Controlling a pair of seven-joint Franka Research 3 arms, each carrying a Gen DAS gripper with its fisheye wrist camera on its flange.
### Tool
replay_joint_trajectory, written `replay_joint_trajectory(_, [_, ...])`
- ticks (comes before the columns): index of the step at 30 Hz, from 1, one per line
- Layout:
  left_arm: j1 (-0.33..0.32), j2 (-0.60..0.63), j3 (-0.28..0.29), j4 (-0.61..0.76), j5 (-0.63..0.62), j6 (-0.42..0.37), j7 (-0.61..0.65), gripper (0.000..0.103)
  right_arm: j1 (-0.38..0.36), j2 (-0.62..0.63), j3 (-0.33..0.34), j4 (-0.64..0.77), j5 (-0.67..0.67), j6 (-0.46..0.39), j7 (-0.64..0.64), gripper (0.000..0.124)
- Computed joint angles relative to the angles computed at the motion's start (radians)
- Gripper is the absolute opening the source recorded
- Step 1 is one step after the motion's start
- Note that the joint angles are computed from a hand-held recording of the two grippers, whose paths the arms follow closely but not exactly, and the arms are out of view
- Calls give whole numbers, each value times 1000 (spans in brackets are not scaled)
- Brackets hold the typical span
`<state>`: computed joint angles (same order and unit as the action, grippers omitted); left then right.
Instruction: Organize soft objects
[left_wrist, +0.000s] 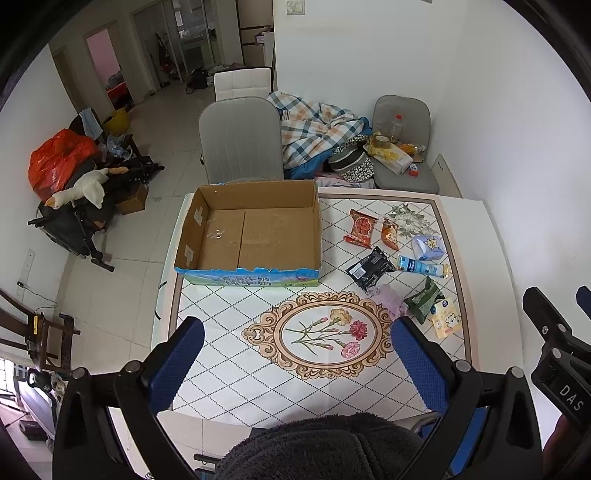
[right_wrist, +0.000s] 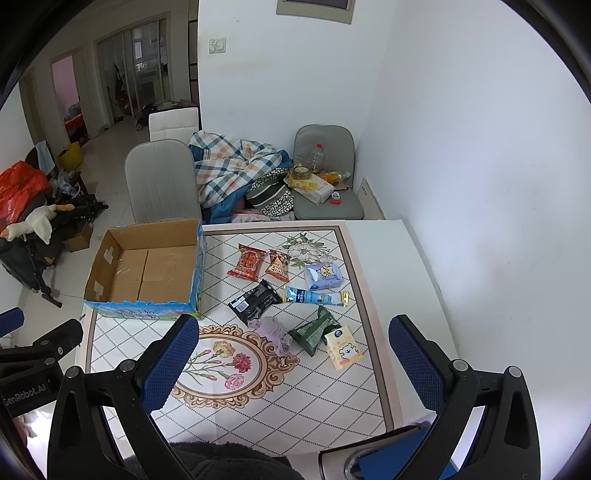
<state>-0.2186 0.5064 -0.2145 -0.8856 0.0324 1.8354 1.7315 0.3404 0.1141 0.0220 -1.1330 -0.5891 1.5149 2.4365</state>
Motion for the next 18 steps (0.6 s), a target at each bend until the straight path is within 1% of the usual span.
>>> replay_joint_trajectory(7, [-7, 14, 2, 28, 5, -10, -3, 103, -2, -2, 0, -3, 3, 6, 0, 103])
replay_joint_trajectory(9, [-12, 31, 3, 59, 8, -24, -6, 103, 0, 1, 1, 0, -1, 2, 1, 103])
replay_joint_trajectory(18, [-12, 31, 3, 59, 5, -24, -6, 103, -3, -2, -1, -5, 4, 11, 1, 103])
